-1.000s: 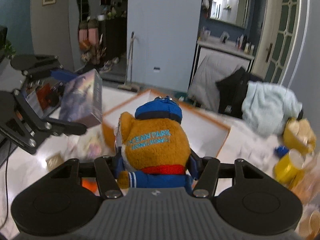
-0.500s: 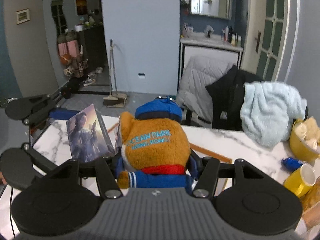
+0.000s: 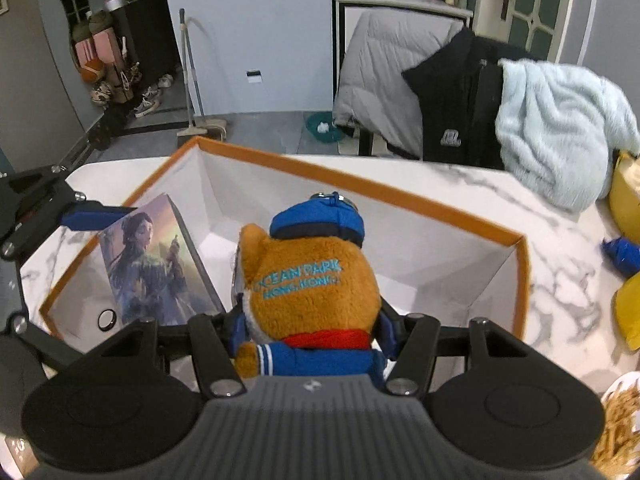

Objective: Organize objects
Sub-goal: 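Carry the card box with the left tool while the right tool carries the bear to the orange box, then lower the card box and bear into the orange box and open both tools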

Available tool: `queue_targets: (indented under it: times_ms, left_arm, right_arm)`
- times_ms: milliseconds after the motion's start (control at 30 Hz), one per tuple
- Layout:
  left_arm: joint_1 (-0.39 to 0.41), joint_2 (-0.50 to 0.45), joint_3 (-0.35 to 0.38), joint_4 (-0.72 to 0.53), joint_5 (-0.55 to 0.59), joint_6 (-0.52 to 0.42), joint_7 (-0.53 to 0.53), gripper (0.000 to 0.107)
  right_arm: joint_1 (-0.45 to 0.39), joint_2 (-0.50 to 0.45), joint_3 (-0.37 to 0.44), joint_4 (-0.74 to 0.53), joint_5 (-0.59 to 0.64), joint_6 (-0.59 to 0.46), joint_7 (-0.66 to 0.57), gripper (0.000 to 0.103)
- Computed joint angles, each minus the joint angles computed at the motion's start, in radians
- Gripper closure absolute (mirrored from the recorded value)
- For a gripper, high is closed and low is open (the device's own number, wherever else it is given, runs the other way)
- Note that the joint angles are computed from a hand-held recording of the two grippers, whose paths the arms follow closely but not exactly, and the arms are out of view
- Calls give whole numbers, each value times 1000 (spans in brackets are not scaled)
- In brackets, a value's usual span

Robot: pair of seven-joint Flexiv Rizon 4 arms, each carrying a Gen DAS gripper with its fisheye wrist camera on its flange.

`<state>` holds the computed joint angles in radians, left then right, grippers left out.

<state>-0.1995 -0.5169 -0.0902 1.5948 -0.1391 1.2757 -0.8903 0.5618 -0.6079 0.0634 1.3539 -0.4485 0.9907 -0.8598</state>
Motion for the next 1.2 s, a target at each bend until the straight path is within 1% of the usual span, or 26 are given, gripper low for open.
queue_targets:
  times_ms: [133,267,467,567,700,1067,1200]
  left_arm:
    - [-25,-19,37,-52,28,-90,-39,4]
    - [-32,-29,57,-88,51,-166,-82,4]
    - [-27,-48,71,-148,80,-288,-134,4]
    - [-19,-57,70,-170,82,-343,-156,4]
    - [-15,-56,68,-166,103,-338,-154,4]
    - [-18,-64,66,-188,115,-358,-164,4]
    - [-25,-68,72,-199,126,-367,-180,4]
  right_arm:
    - [-6,-39,27,-64,39,-82,-47,42]
    - [7,-60,28,-104,57,-139,-67,41]
    - [7,-99,48,-178,118,-229,-98,41]
    - [15,-118,46,-212,134,-268,-106,41]
    - [22,-133,40,-243,145,-306,-109,41]
    - [22,-139,32,-255,154,-319,-119,38]
    - [24,-138,28,-251,149,-316,-110,36]
